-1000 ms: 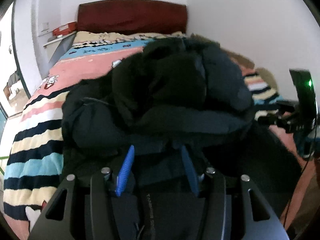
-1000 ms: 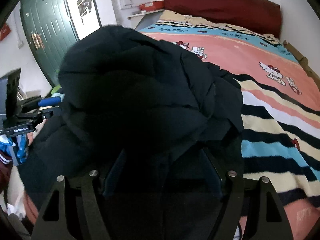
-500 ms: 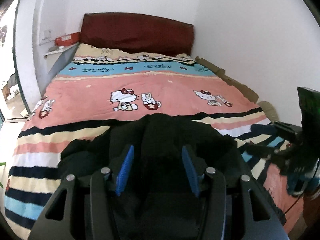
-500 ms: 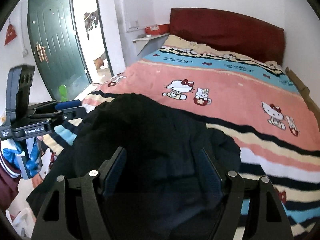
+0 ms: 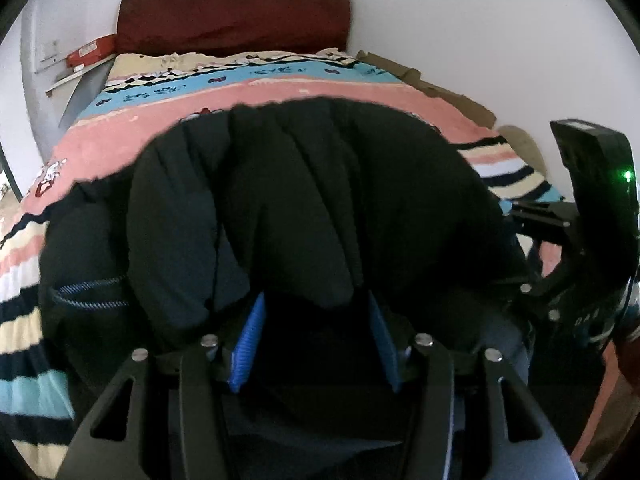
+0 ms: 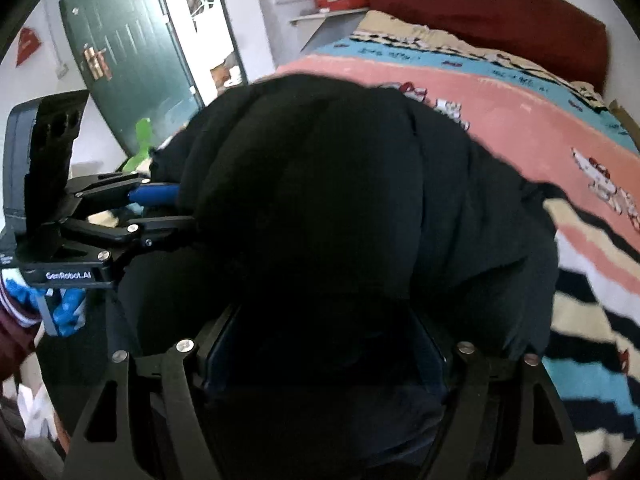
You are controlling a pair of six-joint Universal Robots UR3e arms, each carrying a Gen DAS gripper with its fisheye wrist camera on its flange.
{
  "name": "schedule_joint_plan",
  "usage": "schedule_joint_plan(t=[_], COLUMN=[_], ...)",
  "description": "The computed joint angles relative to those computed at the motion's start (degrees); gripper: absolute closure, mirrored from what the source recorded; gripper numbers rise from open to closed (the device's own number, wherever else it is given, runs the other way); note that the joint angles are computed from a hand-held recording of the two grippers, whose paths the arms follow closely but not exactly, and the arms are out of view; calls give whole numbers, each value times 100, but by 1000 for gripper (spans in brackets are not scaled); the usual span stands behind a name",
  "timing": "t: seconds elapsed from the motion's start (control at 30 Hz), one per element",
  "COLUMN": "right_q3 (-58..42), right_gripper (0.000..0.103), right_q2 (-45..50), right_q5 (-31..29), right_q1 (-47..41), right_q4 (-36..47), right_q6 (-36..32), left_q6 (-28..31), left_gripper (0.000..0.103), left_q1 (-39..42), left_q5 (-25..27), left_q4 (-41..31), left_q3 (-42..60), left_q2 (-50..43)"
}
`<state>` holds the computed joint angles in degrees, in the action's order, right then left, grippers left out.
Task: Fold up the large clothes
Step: 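Lower the folded jacket bundle onto the bed and open both grippers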
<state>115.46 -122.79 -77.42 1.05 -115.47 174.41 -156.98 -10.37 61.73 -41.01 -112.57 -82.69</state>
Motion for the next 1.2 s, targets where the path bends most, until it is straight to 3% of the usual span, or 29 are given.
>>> schedule_joint_plan(t=[0.13,0.47,0.63,0.73,0.87,1.0,1.2], right_q3=[458,1115,840,582,413,455,759], right_gripper=[27,26,26,27,26,26,25], right_q2=[-306,635,1092,761,-103,-485,226], right_q5=[-192,-496,-913,-737,-621,-619,-941], right_q1=[169,169,476,367,322,383,500], right_q4=[-100,-1708,-1840,-1121,-296,-11,-705], right_q6=[103,397,624,582,616,652,857], left_q6=[-168,-797,-823,-769,-513,-725,-948], left_gripper=[52,52,52,52,52,52,51], left_q1=[-172,-633,-804,-822,-840,-959,-1112], left_q5=[212,787,1112,1174,1209,1415,1586], left_q4=[731,2389,1902,1139,908,1082,1679], left_q3=[-470,-273,123,230,-240,-377,-362], left_q2=[-94,-1555,-1585,-1063,-148,-271,-950])
